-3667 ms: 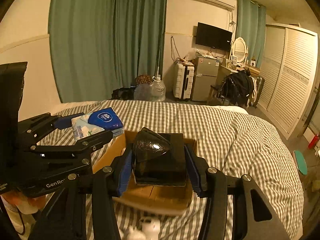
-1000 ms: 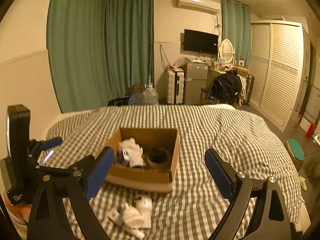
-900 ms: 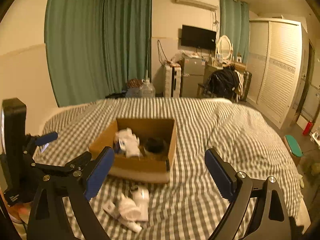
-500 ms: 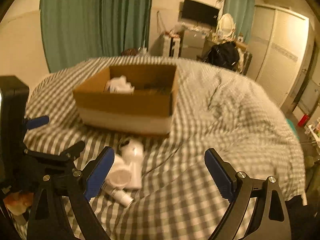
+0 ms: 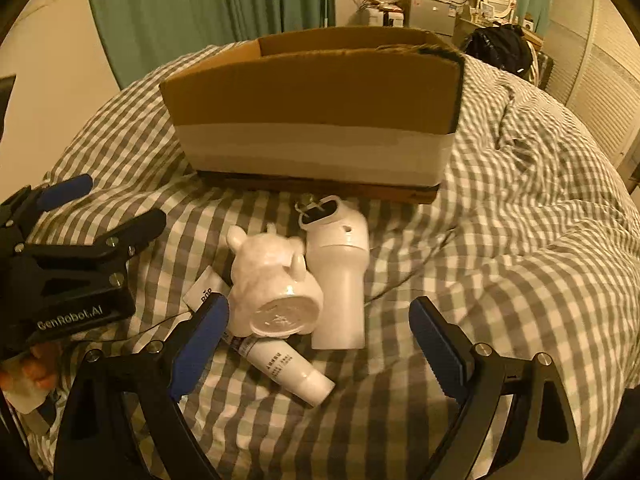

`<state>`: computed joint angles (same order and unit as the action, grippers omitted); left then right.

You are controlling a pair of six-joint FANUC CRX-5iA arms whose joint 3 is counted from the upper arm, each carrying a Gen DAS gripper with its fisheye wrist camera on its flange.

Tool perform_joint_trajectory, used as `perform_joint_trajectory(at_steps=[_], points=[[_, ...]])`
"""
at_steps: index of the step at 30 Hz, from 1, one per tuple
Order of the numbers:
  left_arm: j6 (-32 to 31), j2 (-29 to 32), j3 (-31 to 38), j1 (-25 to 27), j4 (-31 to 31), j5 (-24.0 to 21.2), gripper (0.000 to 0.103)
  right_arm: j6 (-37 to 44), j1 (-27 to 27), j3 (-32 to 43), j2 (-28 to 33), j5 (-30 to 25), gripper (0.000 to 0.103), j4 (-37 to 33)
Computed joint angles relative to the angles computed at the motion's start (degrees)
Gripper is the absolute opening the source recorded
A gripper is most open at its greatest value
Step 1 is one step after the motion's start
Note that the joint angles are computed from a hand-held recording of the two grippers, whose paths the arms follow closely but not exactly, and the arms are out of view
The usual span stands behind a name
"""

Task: Organize objects
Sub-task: 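Withdraw both tools from the box toward the remaining items, then grasp the white plastic piece with the right tool while the left tool grasps the earbud case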

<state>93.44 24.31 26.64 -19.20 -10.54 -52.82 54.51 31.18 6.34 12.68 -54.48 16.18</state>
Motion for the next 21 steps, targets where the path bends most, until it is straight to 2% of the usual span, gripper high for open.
perform_joint_trajectory(at_steps=[2, 3, 5, 6, 8, 15, 19, 21], points=[[0.34, 0.18, 0.39, 0.13, 0.05, -0.40, 0.103, 1.68, -0.03, 1.00, 0.65, -0.24, 0.086, -1.24], [0.53, 0.27, 0.62, 0.15, -0.04, -0.68, 0.103, 2.28, -0.11, 1.43, 0.89, -0.25, 0.078, -1.86], [1.05, 0.23, 0.75, 0.15, -0.37, -0.90, 0.103, 3.15, -0.38, 1.87, 1.22, 0.25, 0.069, -3.32], [1.12, 0.24, 0.79, 0.16, -0.37, -1.04, 0.103, 3.84, -0.68, 2.32, 1.36, 0.34, 0.060, -4.44], [0.96, 0.11, 0.57, 0.22, 0.02, -1.14, 0.103, 5.31, -1.14, 2.26, 0.98, 1.63, 0.051, -6.60], [-1.18, -0.67, -1.08, -0.82, 2.61, -1.31, 0.103, -1.83, -0.67, -4.33, -4.56, 7.03, 0.050, -0.54], [-2.37, -0.16, -0.84, -2.56, 4.33, -3.28, 0.103, -9.35, 0.03, -8.39, -7.15, 6.83, 0.050, 7.86], [-2.81, 0.50, 0.10, -3.89, 4.52, -4.59, 0.103, -11.18, -0.28, -9.47, -8.29, 7.16, 0.050, 9.27]])
